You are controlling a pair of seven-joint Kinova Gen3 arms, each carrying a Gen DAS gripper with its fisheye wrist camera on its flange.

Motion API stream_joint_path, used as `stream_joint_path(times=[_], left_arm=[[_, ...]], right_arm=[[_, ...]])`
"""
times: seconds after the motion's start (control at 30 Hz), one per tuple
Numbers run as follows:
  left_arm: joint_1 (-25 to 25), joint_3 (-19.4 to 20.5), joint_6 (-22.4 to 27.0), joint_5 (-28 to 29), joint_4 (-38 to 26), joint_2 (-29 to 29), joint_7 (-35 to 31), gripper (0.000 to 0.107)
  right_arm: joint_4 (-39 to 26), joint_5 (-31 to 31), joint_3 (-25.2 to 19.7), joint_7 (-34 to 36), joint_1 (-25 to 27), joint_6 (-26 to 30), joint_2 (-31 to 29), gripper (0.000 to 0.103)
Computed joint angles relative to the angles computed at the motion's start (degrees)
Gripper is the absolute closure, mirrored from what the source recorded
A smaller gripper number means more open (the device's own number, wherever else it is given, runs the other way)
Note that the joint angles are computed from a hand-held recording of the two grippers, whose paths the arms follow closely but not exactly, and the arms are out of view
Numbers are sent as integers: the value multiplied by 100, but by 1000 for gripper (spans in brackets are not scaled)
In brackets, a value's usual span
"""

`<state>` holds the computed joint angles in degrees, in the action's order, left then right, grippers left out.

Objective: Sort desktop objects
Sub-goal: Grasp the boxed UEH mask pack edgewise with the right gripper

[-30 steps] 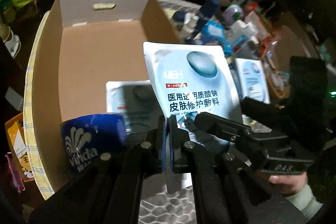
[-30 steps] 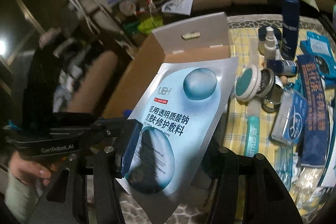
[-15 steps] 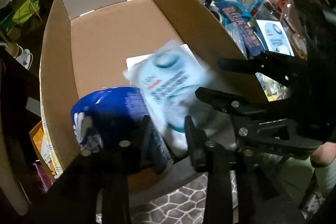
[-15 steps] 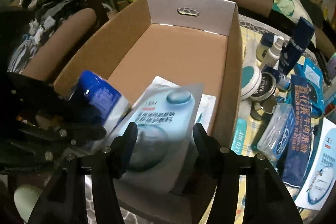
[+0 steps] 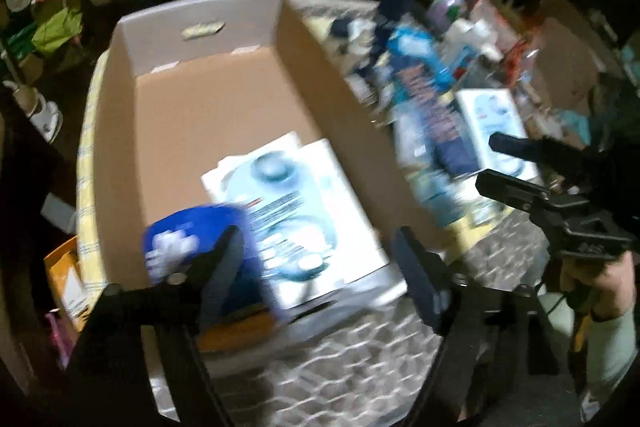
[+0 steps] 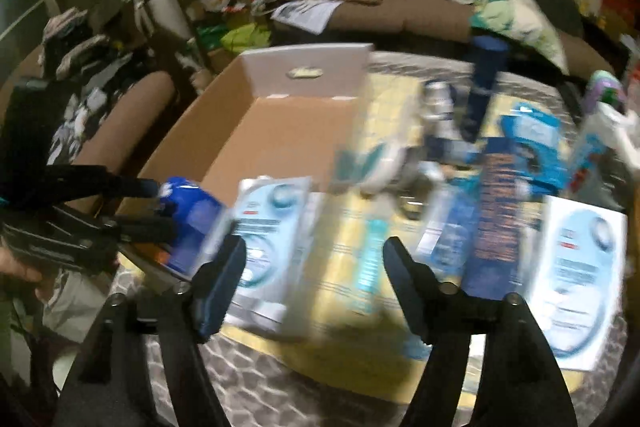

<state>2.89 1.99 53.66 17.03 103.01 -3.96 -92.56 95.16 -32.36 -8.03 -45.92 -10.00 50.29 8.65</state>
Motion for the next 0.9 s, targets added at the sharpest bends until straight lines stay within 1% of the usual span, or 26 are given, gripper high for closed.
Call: stream_joint_path(times=[0.03, 0.1, 0.2, 0.27, 0.33, 0.4, 0.57, 0.63, 0.7, 0.8, 0.9], left_arm=[[50, 34, -90, 147, 23, -42, -14, 25], [210, 154, -287, 421, 18, -45, 9, 19], [528, 407, -725, 674, -2, 110, 139, 14], [762, 592, -1002, 698, -105, 381, 334, 14], [1009, 755, -1256, 638, -255, 711, 636, 14], [1266, 884, -1608, 547, -418, 1093, 937, 14], [1746, 1027, -2220, 341, -890, 1986, 1502, 14], [1912, 1019, -2324, 171, -1081, 2288, 1697, 14], [2170, 888, -2204, -145, -1408, 2632, 2067, 14], [2233, 898, -2102, -297, -1691, 2994, 2314, 14], [2314, 859, -2052, -445, -1828, 3192, 2522, 14]], right_arm=[[11, -77, 110, 151, 196, 83, -74, 24], [26, -194, 317, 349, 514, 199, -162, 20], [-32, -336, 620, 541, 993, 359, -151, 19], [-209, -513, 850, 570, 1421, 609, 47, 19], [-462, -673, 956, 577, 1818, 862, 334, 19], [-624, -675, 962, 511, 2101, 940, 558, 19], [-992, -714, 827, 440, 2668, 1194, 1153, 19], [-1118, -773, 731, 389, 2833, 1305, 1372, 19], [-1253, -904, 629, 361, 3029, 1466, 1645, 19], [-1498, -1050, 492, 264, 3251, 1721, 2037, 19], [-1674, -1220, 323, 254, 3449, 1994, 2317, 19]])
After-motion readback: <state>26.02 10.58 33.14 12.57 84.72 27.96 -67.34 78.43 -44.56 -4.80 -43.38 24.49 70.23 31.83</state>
